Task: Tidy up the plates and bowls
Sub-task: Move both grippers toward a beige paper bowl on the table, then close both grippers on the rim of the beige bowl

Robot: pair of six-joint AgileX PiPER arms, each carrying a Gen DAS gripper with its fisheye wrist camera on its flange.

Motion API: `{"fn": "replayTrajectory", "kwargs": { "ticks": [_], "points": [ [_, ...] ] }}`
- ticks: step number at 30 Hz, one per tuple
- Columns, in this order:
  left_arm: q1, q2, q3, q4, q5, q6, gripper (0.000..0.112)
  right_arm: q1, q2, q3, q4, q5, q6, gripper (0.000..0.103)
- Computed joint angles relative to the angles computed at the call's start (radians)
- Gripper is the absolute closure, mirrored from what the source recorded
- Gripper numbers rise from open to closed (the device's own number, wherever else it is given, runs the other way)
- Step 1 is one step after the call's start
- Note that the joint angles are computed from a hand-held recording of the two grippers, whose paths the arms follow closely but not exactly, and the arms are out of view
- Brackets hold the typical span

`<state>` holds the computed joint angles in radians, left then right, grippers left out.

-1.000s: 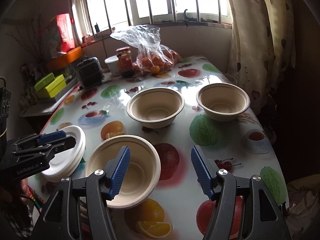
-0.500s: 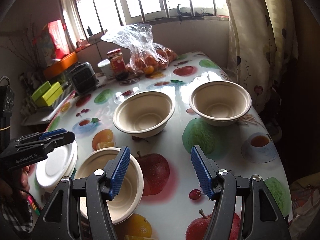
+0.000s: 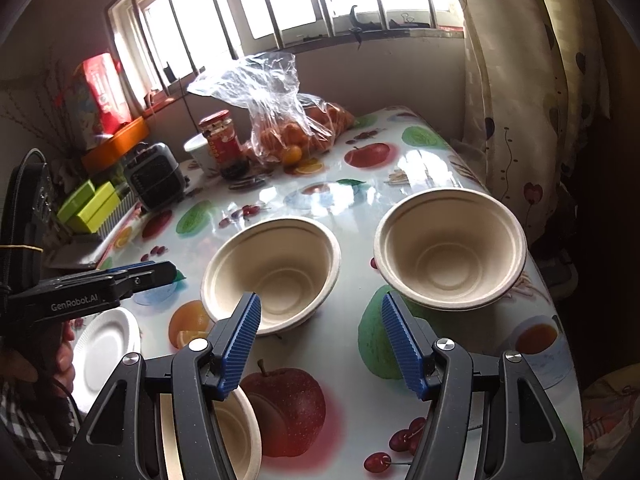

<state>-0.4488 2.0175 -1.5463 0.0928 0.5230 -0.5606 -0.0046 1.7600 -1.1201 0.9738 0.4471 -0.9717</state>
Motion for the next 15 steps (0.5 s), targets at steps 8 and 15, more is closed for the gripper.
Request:
{"fn": "replayTrajectory", "kwargs": {
  "ticks": [8,15],
  "points": [
    [0.029,0.083,-0.095,-0.077,0.038,0.059,0.075,-0.002,0.090,-0.071,0.007,0.036,0.001,0.052],
    [0.047,0.121,-0.138,-0.150,0.054,0.113,0.085,-0.004,0.142,-0.129,0.000,0.075,0.015,0.065]
  ]
}}
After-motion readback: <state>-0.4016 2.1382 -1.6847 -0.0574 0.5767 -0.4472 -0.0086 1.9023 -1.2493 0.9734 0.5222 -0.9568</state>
